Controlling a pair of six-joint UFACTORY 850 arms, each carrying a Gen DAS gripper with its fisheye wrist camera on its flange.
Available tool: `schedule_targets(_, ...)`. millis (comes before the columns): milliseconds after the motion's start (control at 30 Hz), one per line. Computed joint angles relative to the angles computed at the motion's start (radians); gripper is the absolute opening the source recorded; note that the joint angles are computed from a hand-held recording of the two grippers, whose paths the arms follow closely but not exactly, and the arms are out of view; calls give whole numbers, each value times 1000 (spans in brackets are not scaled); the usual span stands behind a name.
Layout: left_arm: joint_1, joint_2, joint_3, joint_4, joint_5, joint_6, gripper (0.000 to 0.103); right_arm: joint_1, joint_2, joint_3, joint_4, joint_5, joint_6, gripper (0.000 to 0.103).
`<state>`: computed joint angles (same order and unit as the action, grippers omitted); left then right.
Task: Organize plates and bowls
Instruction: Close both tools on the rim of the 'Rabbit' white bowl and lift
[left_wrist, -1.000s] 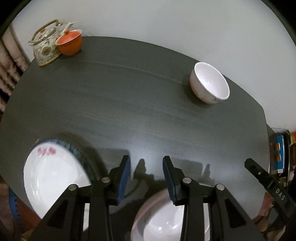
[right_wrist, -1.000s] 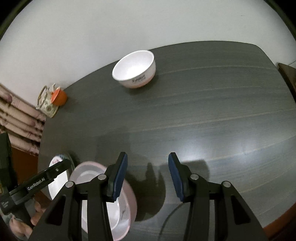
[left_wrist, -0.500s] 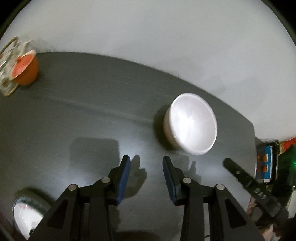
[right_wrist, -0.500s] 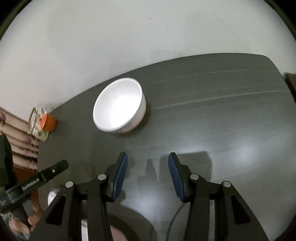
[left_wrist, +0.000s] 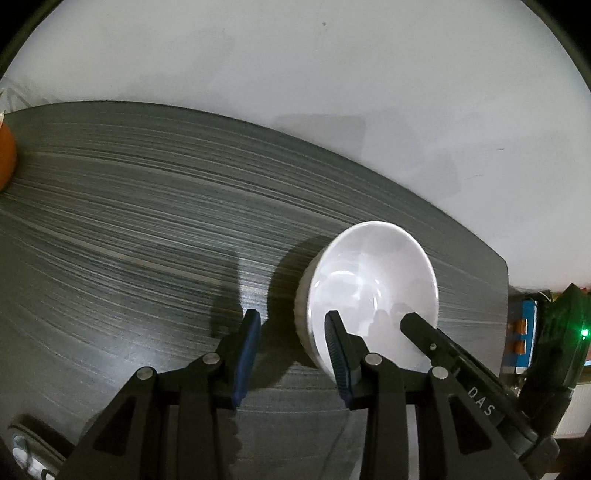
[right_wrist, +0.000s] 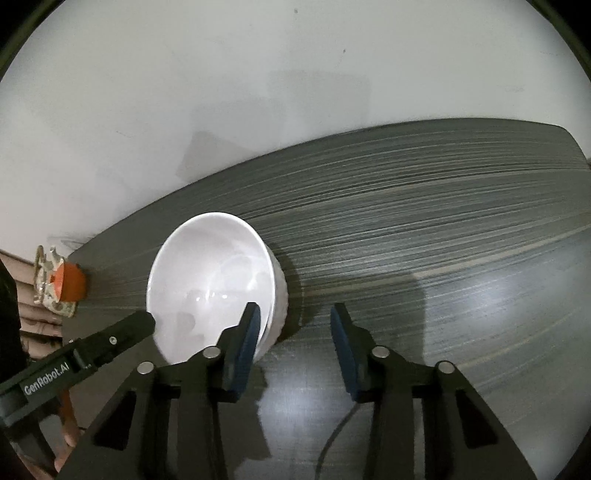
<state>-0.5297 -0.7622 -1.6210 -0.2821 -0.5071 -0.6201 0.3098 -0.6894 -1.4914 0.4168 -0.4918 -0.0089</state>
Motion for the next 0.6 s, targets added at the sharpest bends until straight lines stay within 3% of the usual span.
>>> schedule_targets(233,2,-1,5,-57,32,67,11,0,-38,-28,70,-6,-52,20)
schedule_targets(300,2,10,15,-34,28,55,10,0,-37,-25,89,-4,-75,14)
schedule_targets(600,-27,87,82,50,17,-15,10,20,1,23,72,18,-42,14)
